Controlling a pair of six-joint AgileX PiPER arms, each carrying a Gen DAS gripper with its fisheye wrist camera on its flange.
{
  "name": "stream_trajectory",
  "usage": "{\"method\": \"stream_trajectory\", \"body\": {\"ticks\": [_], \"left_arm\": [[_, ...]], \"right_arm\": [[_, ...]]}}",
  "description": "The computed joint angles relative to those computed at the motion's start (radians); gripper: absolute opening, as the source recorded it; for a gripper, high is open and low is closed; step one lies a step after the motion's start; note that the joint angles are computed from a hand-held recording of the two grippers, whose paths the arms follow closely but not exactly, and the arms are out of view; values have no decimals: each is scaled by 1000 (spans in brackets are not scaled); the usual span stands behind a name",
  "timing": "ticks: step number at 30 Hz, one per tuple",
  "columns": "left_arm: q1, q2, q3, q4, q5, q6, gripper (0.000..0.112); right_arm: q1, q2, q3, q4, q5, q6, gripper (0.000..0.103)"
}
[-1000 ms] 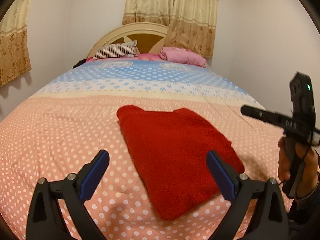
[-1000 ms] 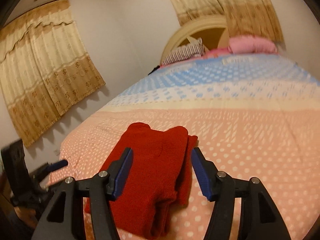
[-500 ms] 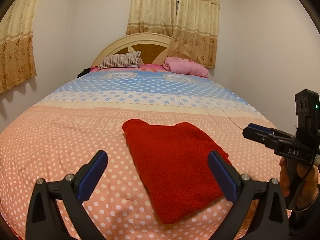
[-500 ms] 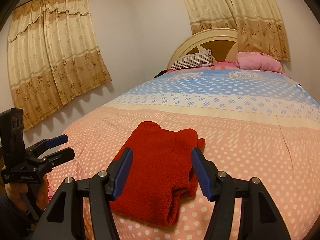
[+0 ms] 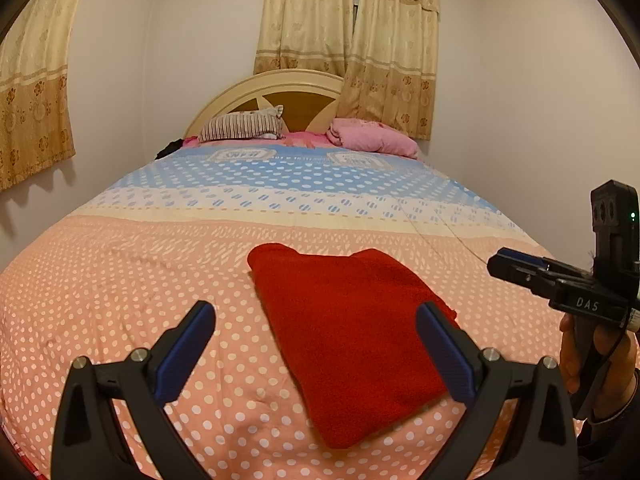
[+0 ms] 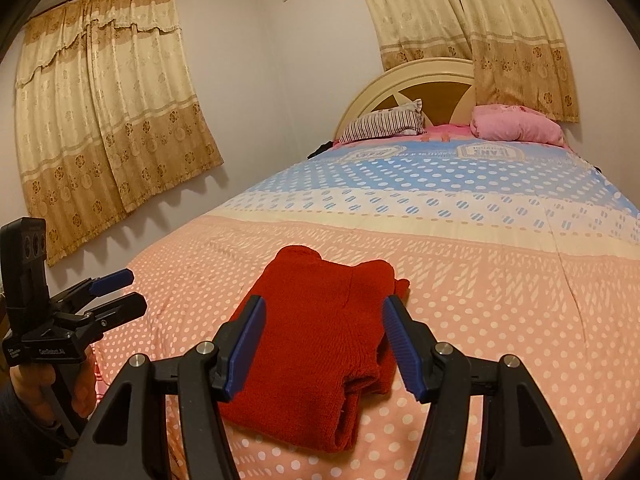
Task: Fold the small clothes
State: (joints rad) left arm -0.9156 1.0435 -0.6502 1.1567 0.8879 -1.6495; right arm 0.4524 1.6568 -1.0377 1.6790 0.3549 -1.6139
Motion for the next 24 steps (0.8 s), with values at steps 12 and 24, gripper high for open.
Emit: {"method": "stream_trajectory", "body": {"ticks": [12, 24], "left_arm": [[-11, 10, -12, -12, 6, 9, 103], [-2, 16, -16, -19, -8, 30, 103]], "right_arm": [[7, 0, -1, -11, -3, 14, 62], [22, -11, 13, 29, -13, -34, 62]]}}
